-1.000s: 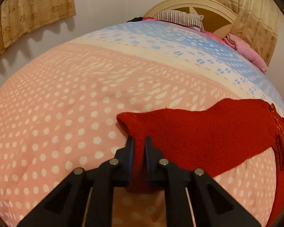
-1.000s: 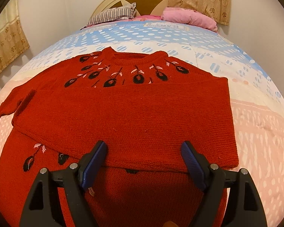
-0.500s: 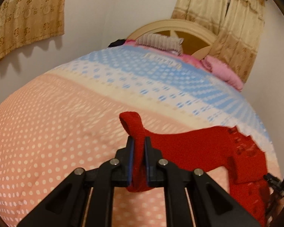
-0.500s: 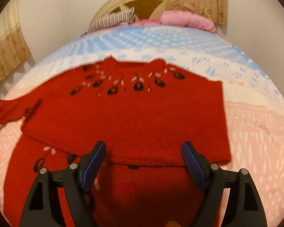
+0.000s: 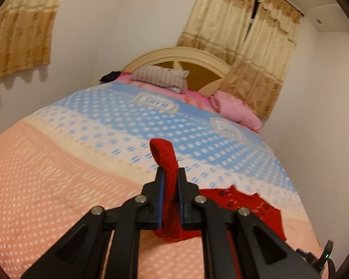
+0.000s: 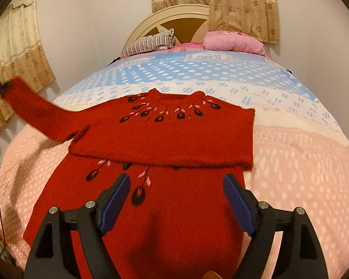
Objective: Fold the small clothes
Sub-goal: 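Lift the sleeve and fold it across the sweater body with the left gripper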
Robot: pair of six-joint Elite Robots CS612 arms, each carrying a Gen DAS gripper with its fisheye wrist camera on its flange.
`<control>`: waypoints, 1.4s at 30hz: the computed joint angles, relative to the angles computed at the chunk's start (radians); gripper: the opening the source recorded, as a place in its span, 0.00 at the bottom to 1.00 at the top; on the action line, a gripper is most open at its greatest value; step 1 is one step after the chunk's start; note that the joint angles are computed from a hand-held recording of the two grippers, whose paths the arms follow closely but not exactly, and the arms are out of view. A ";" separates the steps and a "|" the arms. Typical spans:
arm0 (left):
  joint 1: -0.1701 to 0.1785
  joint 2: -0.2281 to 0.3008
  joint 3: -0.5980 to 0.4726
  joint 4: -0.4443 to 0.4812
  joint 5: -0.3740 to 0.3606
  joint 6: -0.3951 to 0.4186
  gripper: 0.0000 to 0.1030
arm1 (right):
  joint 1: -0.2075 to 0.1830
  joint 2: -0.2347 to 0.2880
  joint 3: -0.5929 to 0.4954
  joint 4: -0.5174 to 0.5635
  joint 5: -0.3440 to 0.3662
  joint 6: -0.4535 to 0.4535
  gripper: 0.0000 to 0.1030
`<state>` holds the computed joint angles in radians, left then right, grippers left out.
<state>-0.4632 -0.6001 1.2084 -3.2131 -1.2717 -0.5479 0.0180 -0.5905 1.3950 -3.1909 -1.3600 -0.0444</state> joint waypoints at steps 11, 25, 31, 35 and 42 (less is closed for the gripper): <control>-0.033 0.074 -0.175 0.061 -0.092 0.021 0.10 | -0.023 -0.035 0.111 -0.057 0.010 0.003 0.80; -0.101 0.175 -0.404 0.126 -0.159 0.094 0.10 | -0.062 -0.022 0.152 -0.114 0.039 0.102 0.80; -0.125 0.269 -0.569 0.240 -0.212 0.076 0.10 | -0.071 -0.019 0.161 -0.120 0.038 0.123 0.80; -0.144 0.341 -0.690 0.343 -0.234 0.077 0.10 | -0.073 -0.017 0.158 -0.113 0.042 0.131 0.80; -0.198 0.474 -0.914 0.584 -0.101 0.174 0.47 | -0.067 -0.008 0.158 -0.131 0.027 0.110 0.80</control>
<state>-0.6616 -0.1262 0.2945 -2.6289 -1.3724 -0.3744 -0.0495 -0.5986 1.5535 -3.3219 -1.3329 0.0660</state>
